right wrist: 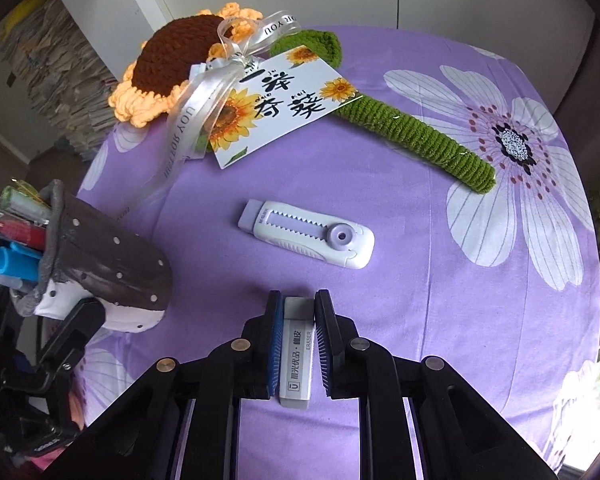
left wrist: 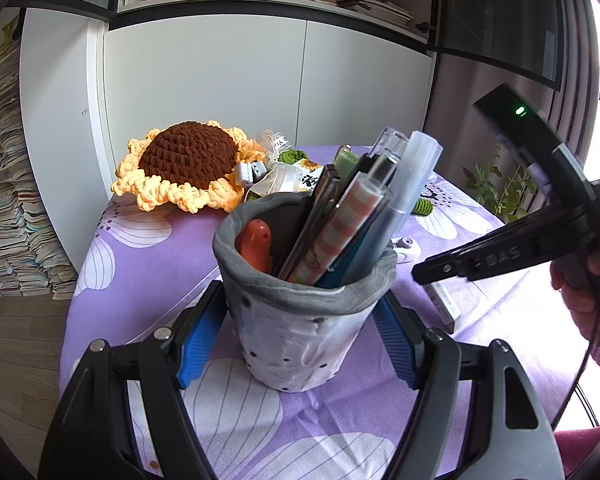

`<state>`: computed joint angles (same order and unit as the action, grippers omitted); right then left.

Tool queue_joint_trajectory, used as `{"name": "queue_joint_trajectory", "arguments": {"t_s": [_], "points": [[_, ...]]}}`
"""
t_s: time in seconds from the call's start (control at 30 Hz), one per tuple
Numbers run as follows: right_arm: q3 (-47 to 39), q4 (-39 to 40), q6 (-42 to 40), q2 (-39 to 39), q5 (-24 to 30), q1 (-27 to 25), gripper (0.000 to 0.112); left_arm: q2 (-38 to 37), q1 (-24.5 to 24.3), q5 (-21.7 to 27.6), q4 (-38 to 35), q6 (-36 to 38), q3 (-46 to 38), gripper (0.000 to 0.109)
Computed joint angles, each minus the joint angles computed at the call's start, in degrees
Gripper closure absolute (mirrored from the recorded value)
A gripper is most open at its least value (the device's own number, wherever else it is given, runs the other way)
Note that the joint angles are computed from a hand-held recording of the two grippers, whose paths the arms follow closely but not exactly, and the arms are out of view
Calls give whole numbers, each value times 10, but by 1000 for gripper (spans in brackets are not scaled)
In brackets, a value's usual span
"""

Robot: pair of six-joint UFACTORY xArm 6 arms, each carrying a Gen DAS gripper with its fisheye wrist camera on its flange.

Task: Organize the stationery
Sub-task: 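Grasp the white eraser with the right gripper, then lower the white eraser into the pen holder and open the right gripper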

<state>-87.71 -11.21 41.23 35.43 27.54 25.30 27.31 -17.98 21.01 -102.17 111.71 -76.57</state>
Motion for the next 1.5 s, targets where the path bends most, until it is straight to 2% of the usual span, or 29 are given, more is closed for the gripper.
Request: {"name": "queue_joint_trajectory", "arguments": {"t_s": [0.2, 0.33, 0.43, 0.5, 0.6, 0.73, 0.83, 0.97, 1.5], "points": [[94, -20, 21, -84, -94, 5, 96, 0, 0, 0, 0, 0, 0, 35], [130, -136, 107, -140, -148, 10, 96, 0, 0, 0, 0, 0, 0, 35], [127, -210, 150, -165, -171, 12, 96, 0, 0, 0, 1, -1, 0, 35], [110, -229, 146, -169, -183, 17, 96, 0, 0, 1, 0, -1, 0, 35], [76, -204, 92, -156, -196, 31, 96, 0, 0, 0, 1, -1, 0, 35], [9, -106, -50, -107, -172, 61, 96, 0, 0, 0, 1, -1, -1, 36], [-31, -51, -115, -70, -136, 72, 96, 1, 1, 2, 1, -2, 0, 36], [-59, -32, -137, -42, -105, 75, 96, 0, 1, 5, 1, -1, 1, 37], [-102, 12, -177, -8, -66, 75, 96, -3, 0, 7, 0, -1, 5, 37]]}}
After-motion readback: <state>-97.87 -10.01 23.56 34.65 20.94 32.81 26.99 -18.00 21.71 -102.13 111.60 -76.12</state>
